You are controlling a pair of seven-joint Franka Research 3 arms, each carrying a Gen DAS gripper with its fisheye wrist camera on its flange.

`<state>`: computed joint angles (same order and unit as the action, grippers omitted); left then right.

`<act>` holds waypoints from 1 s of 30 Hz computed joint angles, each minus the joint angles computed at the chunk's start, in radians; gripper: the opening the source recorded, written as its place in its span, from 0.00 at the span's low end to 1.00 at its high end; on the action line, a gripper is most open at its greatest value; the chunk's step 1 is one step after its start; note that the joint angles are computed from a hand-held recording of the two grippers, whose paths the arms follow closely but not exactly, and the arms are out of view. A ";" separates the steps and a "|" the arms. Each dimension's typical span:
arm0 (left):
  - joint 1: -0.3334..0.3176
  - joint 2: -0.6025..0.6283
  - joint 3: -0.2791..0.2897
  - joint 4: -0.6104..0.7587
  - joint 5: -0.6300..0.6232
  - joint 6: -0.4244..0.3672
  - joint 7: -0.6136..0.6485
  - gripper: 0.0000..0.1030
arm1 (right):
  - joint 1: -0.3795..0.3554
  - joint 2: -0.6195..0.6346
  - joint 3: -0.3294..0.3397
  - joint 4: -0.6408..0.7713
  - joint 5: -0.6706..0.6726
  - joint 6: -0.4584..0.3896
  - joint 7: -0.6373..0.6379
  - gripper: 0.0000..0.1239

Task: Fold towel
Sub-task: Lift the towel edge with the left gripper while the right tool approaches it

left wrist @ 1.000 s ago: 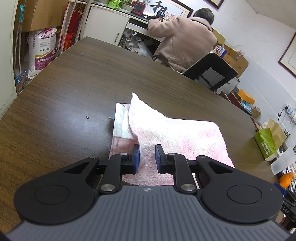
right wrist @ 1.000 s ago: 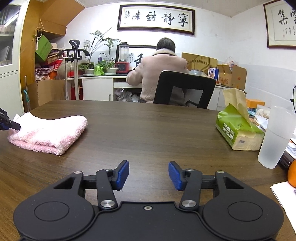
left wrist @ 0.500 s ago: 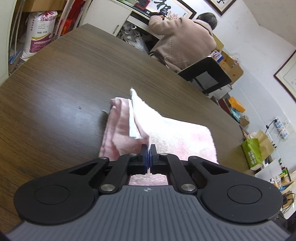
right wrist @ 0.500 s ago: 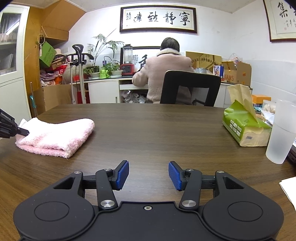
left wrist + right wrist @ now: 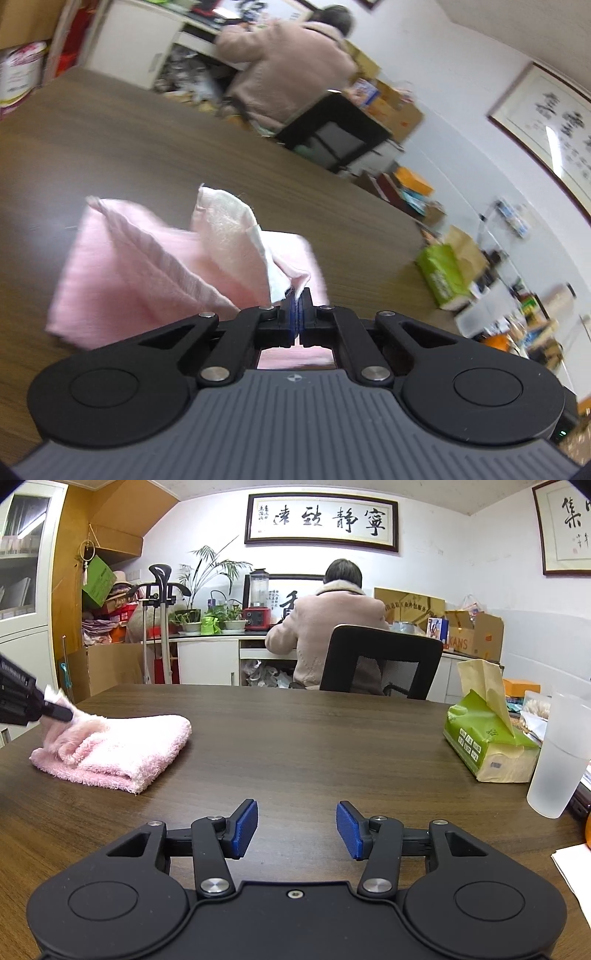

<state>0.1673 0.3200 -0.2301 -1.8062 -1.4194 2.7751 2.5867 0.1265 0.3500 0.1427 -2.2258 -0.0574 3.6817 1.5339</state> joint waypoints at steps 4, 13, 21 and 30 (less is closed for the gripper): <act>-0.036 0.002 -0.019 0.033 0.059 0.001 -0.028 0.01 | -0.036 -0.011 0.021 0.009 -0.051 -0.034 0.039 0.32; -0.109 0.091 -0.102 0.163 0.264 0.011 -0.158 0.01 | -0.130 -0.048 0.052 0.041 -0.161 -0.108 0.139 0.32; -0.241 0.292 -0.120 0.371 0.551 0.048 -0.415 0.02 | -0.234 -0.050 0.053 0.052 -0.216 -0.156 0.194 0.32; -0.362 0.547 -0.066 0.662 0.821 -0.065 -0.751 0.03 | -0.424 -0.015 0.162 0.091 -0.266 -0.253 0.233 0.32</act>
